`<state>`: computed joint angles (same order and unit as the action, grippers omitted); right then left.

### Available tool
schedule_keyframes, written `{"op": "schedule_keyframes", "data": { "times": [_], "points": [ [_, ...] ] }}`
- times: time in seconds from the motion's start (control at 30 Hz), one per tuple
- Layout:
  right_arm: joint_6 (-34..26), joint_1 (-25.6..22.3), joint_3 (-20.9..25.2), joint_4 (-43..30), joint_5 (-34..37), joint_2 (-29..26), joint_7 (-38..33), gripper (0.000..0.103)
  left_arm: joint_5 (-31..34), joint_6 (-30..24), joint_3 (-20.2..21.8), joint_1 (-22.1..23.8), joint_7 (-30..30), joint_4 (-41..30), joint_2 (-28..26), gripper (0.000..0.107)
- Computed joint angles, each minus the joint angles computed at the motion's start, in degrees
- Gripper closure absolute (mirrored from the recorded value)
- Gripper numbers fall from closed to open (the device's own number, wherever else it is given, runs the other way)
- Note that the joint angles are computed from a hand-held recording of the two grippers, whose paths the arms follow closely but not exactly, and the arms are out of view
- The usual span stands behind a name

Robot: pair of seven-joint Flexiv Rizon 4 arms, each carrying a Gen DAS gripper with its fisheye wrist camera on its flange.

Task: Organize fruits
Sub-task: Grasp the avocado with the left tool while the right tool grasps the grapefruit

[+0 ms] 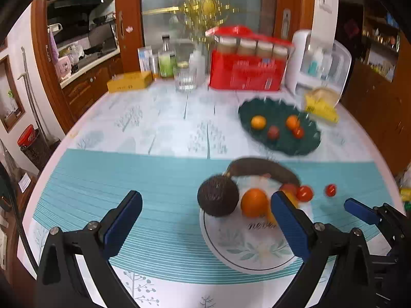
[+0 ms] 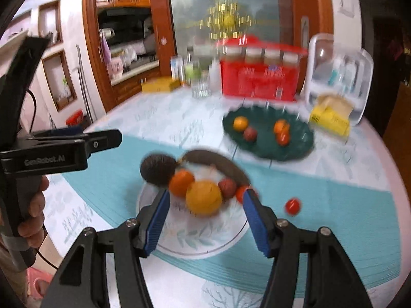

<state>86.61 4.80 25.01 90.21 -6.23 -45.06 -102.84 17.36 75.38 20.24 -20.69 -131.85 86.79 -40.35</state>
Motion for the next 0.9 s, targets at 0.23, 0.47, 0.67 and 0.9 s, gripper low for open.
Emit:
{"op": "schedule_keyframes", "data": {
  "times": [0.23, 0.47, 0.67, 0.9],
  "points": [
    [-8.21, 2.03, -0.91, -7.32, 1.50, -5.53, 0.52, 0.043, -5.76, -0.36, -5.92, 5.79, 4.87, -2.32, -4.66, 0.007],
    [-14.10, 3.99, -1.77, -13.77, 4.69, -9.36, -1.84, 0.043, -12.91, 0.55, -9.41, 9.22, 10.10, -3.87, -8.18, 0.007],
    [-16.72, 5.72, -3.27, -16.98, 7.24, -10.97, -3.06, 0.043, -16.67, 1.64, -10.18, 9.69, 12.95, -5.30, -10.46, 0.009],
    [-13.45, 6.46, -3.89, -16.59, 8.64, -11.12, -4.59, 0.046, -19.61, 2.25, -11.54, 9.88, 16.86, -6.51, -12.07, 0.020]
  ]
}}
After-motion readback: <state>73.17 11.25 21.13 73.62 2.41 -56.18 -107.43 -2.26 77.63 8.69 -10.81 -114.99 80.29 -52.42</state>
